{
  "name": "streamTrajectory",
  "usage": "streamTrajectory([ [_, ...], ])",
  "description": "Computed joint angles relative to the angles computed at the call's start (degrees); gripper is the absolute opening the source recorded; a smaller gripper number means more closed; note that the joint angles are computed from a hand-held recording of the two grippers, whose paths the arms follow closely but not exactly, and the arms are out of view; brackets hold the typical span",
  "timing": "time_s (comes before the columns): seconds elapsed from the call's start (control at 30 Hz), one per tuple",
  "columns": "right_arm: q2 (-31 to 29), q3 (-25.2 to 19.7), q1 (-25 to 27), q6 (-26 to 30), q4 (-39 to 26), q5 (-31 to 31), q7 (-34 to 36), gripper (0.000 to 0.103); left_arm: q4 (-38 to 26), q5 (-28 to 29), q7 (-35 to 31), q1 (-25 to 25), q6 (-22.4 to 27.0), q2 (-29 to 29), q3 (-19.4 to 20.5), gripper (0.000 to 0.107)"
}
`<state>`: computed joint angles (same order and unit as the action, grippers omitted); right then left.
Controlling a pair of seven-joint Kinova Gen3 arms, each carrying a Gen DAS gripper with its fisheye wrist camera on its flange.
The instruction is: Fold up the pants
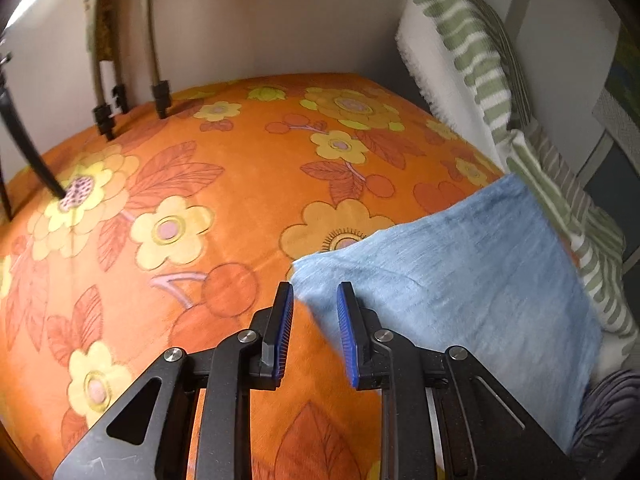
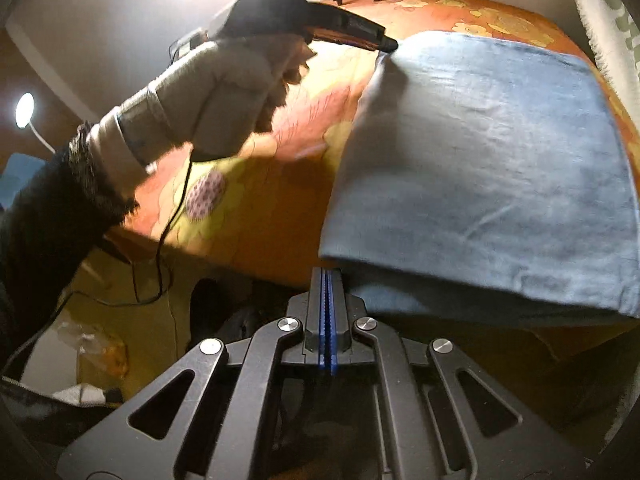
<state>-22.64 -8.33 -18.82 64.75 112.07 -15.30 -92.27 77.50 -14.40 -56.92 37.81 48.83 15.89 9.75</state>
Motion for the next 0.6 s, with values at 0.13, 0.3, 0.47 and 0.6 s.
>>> streamTrajectory([
  [0.13, -2.4, -1.5, 1.4, 2.4, -1.3, 3.1, -2.0, 0.004, 4.8, 1.5, 2.1, -0.4, -2.7, -4.8, 0.7, 0.023],
  [0.3, -5.1, -6.1, 3.9, 2.4, -2.9, 10.0, -6.7, 0.035, 8.4, 2.5, 4.7, -0.8, -3.1, -8.7, 3.1, 0.041],
  [0.47, -5.9, -5.7, 4.3, 2.1, -4.0, 13.0, -6.7, 0.039, 9.1, 2.4, 8.1, -0.5, -1.4, -10.4, 4.9, 0.051],
  [0.6, -5.9, -4.2, 4.4, 1.6, -4.6, 14.2, -5.2, 0.047, 9.8, 4.3, 10.4, -1.2, -1.6, -11.2, 5.7, 0.053],
])
